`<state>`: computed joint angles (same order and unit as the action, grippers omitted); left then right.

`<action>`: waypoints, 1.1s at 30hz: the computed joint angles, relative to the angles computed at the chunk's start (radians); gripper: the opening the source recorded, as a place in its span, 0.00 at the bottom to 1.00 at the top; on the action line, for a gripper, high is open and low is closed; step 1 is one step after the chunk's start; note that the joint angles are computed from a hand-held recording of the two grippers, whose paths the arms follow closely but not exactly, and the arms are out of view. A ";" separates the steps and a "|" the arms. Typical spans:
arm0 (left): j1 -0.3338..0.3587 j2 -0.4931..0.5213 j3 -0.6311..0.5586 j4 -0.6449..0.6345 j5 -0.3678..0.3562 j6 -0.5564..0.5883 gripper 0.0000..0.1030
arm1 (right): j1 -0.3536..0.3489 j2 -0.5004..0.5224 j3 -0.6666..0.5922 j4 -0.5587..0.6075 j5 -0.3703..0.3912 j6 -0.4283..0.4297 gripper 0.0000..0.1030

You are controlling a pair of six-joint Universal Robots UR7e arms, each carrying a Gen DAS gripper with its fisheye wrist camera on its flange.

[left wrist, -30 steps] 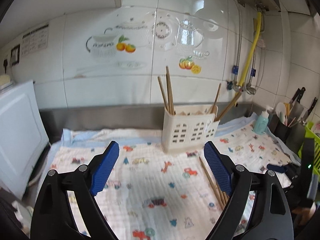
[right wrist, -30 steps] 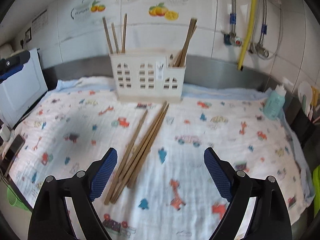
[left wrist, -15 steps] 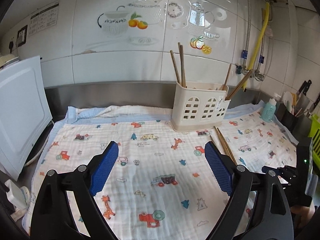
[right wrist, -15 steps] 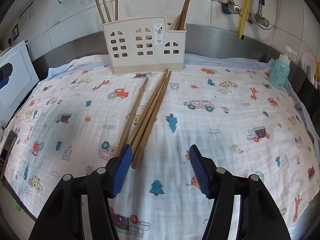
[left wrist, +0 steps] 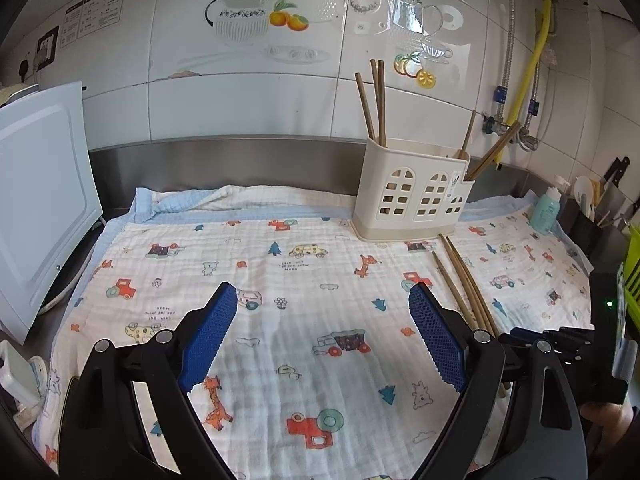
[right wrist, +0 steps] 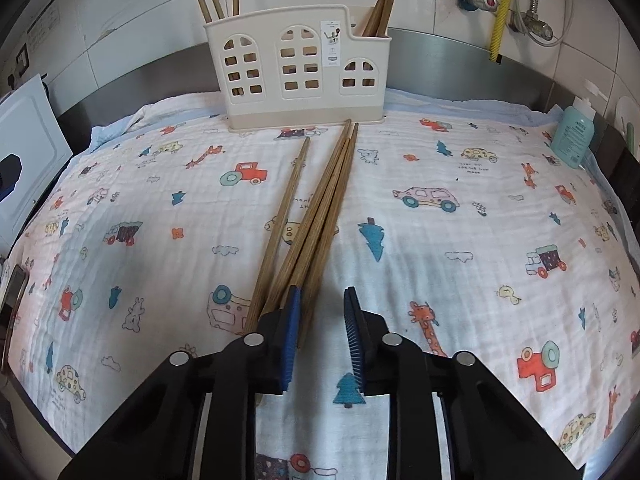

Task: Organize utensils
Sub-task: 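Lower the right tool onto a wooden chopstick and close on it, then lower the left tool onto a chopstick and close on it while the right tool holds its own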

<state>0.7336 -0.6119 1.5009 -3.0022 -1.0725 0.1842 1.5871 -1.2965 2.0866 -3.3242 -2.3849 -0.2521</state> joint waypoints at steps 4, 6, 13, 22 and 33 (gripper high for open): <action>0.003 0.000 0.004 0.002 0.002 -0.003 0.85 | 0.004 0.011 -0.013 0.012 -0.012 -0.001 0.11; 0.005 -0.001 0.005 0.004 0.004 -0.011 0.85 | 0.008 0.022 -0.023 0.012 -0.030 -0.011 0.10; 0.009 -0.007 0.014 0.011 0.002 -0.030 0.85 | 0.003 0.044 -0.048 0.030 -0.049 -0.012 0.09; 0.002 -0.008 0.028 0.053 -0.016 -0.056 0.85 | -0.008 0.001 -0.011 -0.006 -0.018 0.004 0.07; -0.025 0.014 0.029 0.169 -0.061 -0.160 0.85 | -0.033 -0.086 0.072 -0.080 0.009 -0.045 0.06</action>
